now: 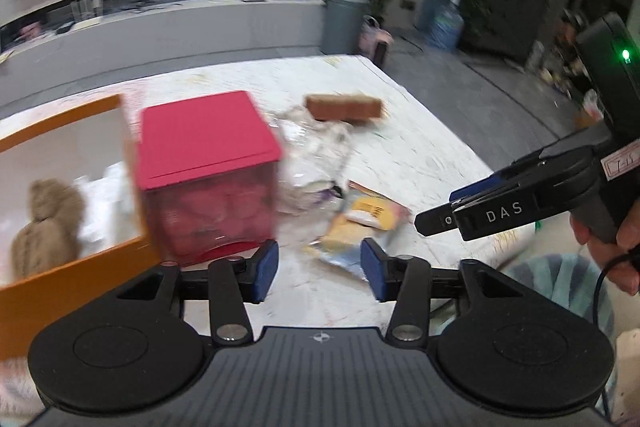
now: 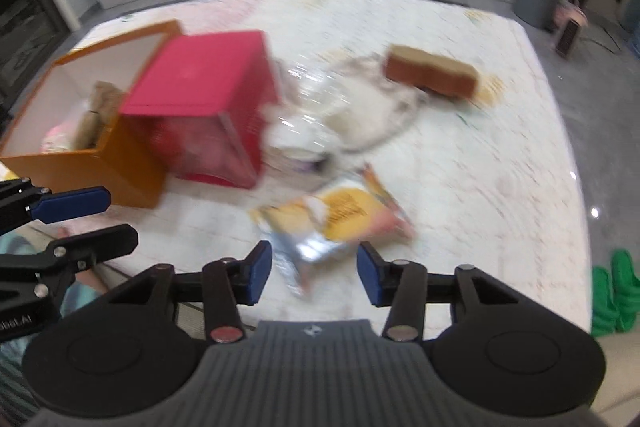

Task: Organize soft objects
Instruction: 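Move both tools back toward the snack packet and plastic bundle, then grasp the Deeyeo snack packet with the left tool while the right tool grasps the plastic bundle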

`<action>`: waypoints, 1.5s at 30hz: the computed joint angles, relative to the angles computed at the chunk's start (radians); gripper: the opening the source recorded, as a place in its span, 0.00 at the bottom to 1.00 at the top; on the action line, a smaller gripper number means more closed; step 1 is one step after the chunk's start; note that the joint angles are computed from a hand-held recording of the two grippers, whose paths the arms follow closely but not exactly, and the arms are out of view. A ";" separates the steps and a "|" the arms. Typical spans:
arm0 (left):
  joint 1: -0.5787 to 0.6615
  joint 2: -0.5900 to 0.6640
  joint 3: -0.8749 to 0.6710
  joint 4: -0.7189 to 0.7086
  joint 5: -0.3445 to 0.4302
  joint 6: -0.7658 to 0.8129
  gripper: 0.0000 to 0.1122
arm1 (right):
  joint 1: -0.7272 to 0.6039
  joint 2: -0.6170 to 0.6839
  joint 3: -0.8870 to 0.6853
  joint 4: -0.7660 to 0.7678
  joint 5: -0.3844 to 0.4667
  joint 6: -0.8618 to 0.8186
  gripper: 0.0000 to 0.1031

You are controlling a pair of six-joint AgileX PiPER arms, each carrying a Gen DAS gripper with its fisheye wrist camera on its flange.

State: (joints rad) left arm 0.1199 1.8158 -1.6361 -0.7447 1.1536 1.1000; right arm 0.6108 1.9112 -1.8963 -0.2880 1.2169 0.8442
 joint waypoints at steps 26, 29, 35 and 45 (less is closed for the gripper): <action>-0.402 0.244 -0.194 0.474 -0.080 -0.160 0.71 | -0.137 -0.074 0.371 0.016 -0.254 0.147 0.62; -0.424 0.239 -0.162 0.505 -0.127 -0.137 0.72 | -0.153 -0.072 0.377 0.051 -0.262 0.130 0.62; -0.439 0.253 -0.146 0.525 -0.175 -0.118 0.76 | -0.169 -0.059 0.367 0.085 -0.256 0.119 0.62; -0.432 0.299 -0.236 0.551 -0.101 -0.111 0.78 | -0.178 -0.061 0.374 0.105 -0.266 0.114 0.62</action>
State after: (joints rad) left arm -0.3118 2.1147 -1.8720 -0.1942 1.0521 0.9891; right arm 0.4328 1.8503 -1.5227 -0.1827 0.9505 0.9578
